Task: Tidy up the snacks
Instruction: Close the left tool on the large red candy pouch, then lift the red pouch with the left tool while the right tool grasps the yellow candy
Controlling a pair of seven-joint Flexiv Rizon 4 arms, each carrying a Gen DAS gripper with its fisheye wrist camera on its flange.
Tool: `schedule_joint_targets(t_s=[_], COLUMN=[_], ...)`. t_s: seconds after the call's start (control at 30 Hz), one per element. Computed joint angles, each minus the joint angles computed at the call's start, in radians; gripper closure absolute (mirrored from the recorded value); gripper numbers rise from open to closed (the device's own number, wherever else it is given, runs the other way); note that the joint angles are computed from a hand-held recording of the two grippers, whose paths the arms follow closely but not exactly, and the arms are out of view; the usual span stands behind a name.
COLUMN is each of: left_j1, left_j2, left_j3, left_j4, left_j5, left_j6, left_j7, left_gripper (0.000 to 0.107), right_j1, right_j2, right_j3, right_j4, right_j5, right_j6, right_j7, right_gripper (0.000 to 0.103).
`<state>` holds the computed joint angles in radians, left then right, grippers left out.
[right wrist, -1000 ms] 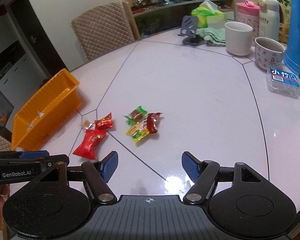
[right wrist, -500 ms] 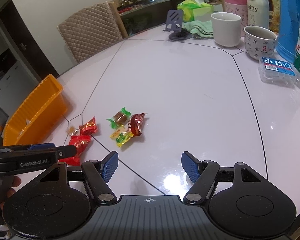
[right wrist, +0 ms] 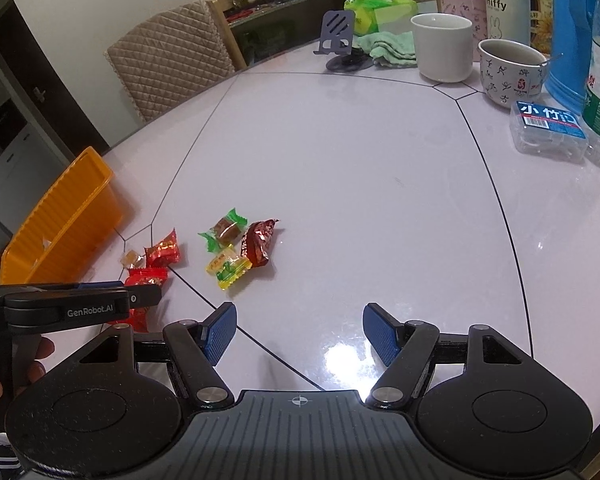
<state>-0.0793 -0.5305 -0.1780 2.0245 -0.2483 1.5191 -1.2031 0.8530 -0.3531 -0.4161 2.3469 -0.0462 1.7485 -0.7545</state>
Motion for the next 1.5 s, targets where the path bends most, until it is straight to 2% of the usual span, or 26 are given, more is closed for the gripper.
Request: schedule_joint_targets(t_s=[0.07,0.23,0.43,0.63,0.7,0.93,1.07,1.17,1.5], left_j1=[0.004,0.016,0.081,0.128,0.127,0.122,0.142,0.160,0.229], left_j2=[0.001,0.009,0.051,0.099,0.114,0.150,0.168,0.180,0.204], left_j3=[-0.003,-0.011,-0.069,-0.086,-0.065,0.004,0.011,0.004,-0.054], left_j4=[0.003,0.020,0.079,0.137,0.151,0.185,0.206,0.222,0.258], left_j5=[0.002,0.003,-0.017,-0.029,-0.028,-0.020,-0.017,-0.016,-0.024], left_j6=[0.003,0.017,0.057,0.095,0.103,0.116,0.127,0.135,0.143], left_j7=[0.004,0.011,0.026,0.010,-0.004,-0.055,-0.071,-0.078,-0.076], left_gripper=[0.072,0.074,0.075,0.075,0.075,0.075,0.075,0.075,0.079], right_j1=[-0.006,-0.029,-0.064,-0.133,-0.169,-0.250,-0.253,-0.235,-0.273], right_j2=[-0.002,-0.016,-0.043,-0.084,-0.101,-0.159,-0.180,-0.186,-0.220], right_j3=[0.006,0.033,0.071,0.138,0.171,0.233,0.227,0.210,0.283], right_j4=[-0.002,-0.020,-0.058,-0.118,-0.141,-0.218,-0.246,-0.241,-0.282], right_j5=[-0.001,-0.001,0.004,-0.001,-0.005,-0.021,-0.037,-0.047,-0.102], right_j6=[0.005,0.014,0.029,0.033,0.034,0.016,-0.004,0.036,0.004], right_j7=[-0.004,-0.025,-0.065,-0.110,-0.117,-0.123,-0.116,-0.138,-0.257], right_gripper=[0.032,0.032,0.033,0.045,0.053,0.062,0.064,0.064,0.066])
